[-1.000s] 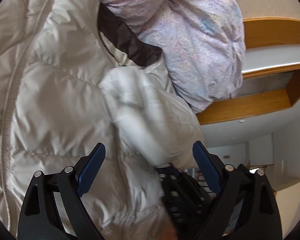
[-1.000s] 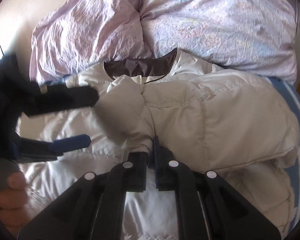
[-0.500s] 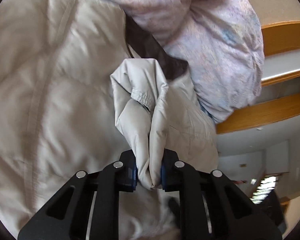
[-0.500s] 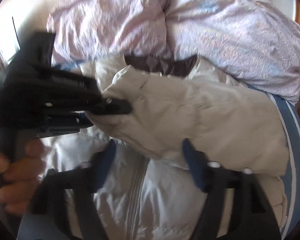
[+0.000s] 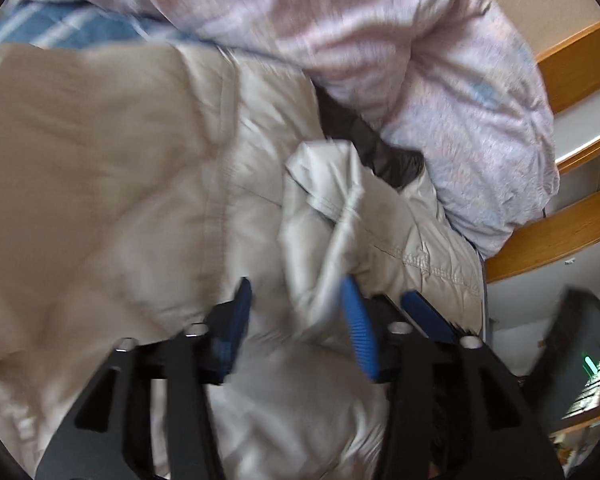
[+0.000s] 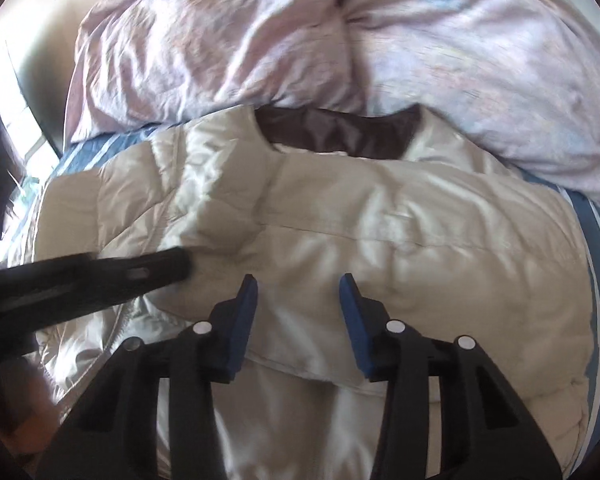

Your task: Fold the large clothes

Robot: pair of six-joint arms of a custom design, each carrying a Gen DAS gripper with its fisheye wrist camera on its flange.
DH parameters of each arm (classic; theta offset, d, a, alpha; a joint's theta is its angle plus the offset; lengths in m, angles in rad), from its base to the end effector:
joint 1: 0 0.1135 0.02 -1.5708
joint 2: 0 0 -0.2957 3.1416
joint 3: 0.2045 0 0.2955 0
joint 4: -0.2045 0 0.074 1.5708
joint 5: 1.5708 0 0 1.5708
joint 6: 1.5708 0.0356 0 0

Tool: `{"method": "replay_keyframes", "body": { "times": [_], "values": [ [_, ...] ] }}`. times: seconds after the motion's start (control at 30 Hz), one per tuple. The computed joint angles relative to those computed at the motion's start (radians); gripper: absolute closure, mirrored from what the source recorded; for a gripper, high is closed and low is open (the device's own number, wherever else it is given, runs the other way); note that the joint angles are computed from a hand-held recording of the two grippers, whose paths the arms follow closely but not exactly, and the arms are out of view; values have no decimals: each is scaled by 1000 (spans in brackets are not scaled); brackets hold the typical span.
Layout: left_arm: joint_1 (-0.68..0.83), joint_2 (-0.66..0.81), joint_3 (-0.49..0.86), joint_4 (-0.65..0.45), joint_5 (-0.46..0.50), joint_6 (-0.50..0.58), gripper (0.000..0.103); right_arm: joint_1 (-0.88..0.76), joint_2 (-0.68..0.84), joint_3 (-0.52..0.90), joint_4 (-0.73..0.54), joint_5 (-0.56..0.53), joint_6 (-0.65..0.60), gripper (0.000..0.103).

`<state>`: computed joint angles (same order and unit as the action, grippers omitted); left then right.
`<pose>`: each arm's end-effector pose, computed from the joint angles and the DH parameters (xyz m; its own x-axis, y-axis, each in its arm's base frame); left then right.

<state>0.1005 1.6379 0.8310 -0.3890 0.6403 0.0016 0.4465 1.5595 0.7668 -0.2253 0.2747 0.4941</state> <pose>0.3214 0.0110 0.1457 -0.9256 -0.0920 -0.3671 0.1387 0.8200 -0.5554 0.2922 0.1292 0.1531 -0.8120 0.1173 -0.5718 0.1112 0.9927 0.0458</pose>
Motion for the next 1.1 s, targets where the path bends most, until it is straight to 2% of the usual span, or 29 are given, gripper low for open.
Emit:
{"method": "replay_keyframes", "body": {
  "times": [0.07,0.1,0.2,0.3,0.33,0.37,0.4,0.5,0.57,0.7,0.87,0.93,0.97,1.03,1.07,1.1],
  "values": [
    [107,-68,-36,-40,43,83,40,42,102,71,-55,63,-10,58],
    [201,-103,-51,-91,89,160,38,63,153,104,-79,113,-17,58],
    [428,-133,-61,-200,154,335,35,105,204,131,-92,210,-47,58],
    [686,-75,-39,-285,196,483,35,73,120,86,-87,116,5,56],
    [740,-45,-27,-302,200,511,35,55,74,55,-69,74,25,50],
    [799,-3,-5,-323,200,533,35,38,11,11,-40,25,49,40],
    [861,54,26,-340,192,539,35,33,-30,-15,-26,4,65,36],
    [971,167,95,-338,185,501,35,38,-126,-59,-30,-26,87,35],
    [1019,196,108,-271,186,428,35,47,-167,-78,-34,-43,98,34],
    [1052,218,104,-133,175,243,35,66,-206,-98,-42,-65,103,34],
    [1054,262,123,-31,179,111,39,87,-225,-114,-45,-57,115,34],
    [1052,277,132,1,184,46,45,90,-239,-125,-44,-57,116,34],
    [1051,279,134,10,185,25,51,90,-249,-131,-45,-55,115,34],
    [1048,305,151,39,176,-25,71,86,-266,-141,-47,-51,112,34],
    [1059,326,170,29,180,-15,86,84,-280,-146,-52,-46,109,34],
    [1059,348,193,21,199,-17,93,85,-294,-150,-59,-37,108,34]
  ]
}}
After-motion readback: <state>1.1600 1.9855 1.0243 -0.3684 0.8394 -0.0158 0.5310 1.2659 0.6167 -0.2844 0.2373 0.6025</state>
